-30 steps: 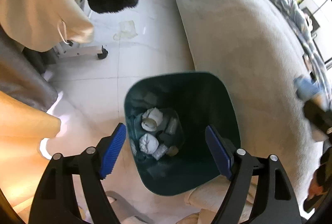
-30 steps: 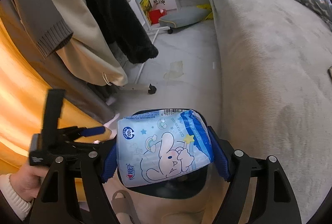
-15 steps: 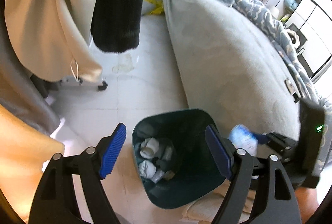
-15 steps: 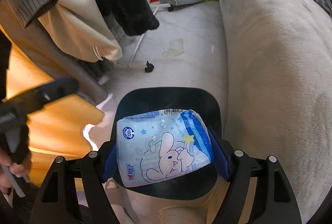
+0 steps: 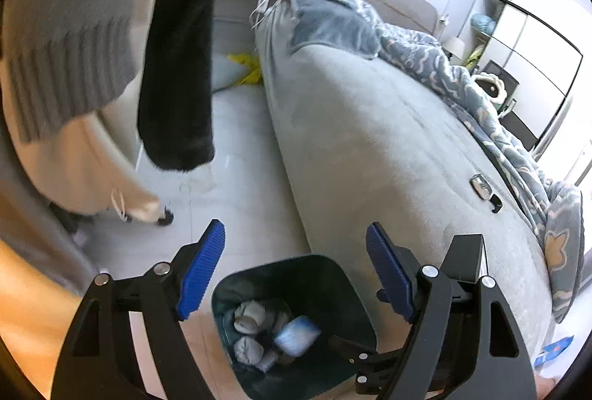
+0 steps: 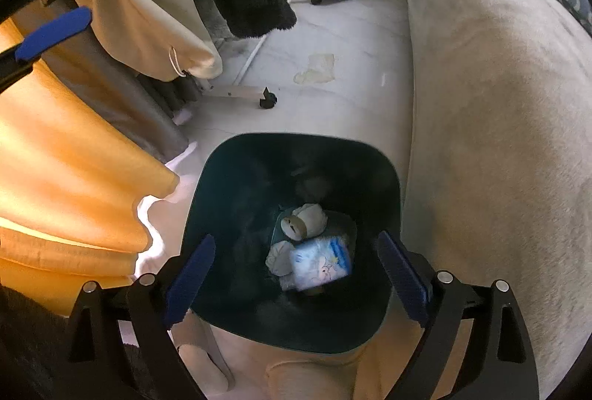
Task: Collect trash
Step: 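Move both open tools back toward the remaining trash on the bed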
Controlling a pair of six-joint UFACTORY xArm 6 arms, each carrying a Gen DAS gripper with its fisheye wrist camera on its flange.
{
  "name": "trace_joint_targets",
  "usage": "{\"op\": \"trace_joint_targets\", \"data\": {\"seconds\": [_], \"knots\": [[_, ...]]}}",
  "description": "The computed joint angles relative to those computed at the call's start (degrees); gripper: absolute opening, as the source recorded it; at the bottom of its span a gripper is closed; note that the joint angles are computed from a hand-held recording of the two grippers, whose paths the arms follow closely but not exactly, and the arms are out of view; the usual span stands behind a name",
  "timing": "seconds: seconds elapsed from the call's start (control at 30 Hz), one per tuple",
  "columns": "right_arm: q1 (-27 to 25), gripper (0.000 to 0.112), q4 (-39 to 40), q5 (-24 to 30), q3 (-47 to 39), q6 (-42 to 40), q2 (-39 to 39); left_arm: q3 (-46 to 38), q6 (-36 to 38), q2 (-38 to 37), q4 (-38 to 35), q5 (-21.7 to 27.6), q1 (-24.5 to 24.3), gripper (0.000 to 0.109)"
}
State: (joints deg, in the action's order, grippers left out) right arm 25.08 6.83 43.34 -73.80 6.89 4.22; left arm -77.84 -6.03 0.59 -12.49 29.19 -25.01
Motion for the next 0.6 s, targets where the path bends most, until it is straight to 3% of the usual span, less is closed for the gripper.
{"op": "trace_joint_targets", "data": {"seconds": [0.27,0.43,0.6], "knots": [[-3.8,0.091,-0.8,-5.6,7.5,-5.5,-8.0,-5.0,0.6,4.0,3.1,-3.8,-4.2,0.081],[-7.9,0.092,-2.8,-9.5,13.8,-9.3,-14.8,-10.9,-3.8,8.6,9.6,-3.8,-8.1,0.081],[-13.7,0.092,-2.4,-12.2,16.4,-10.3,-18.7,-18.7,-6.0,14.3,10.1,-2.4,-11.4,0.081]]}}
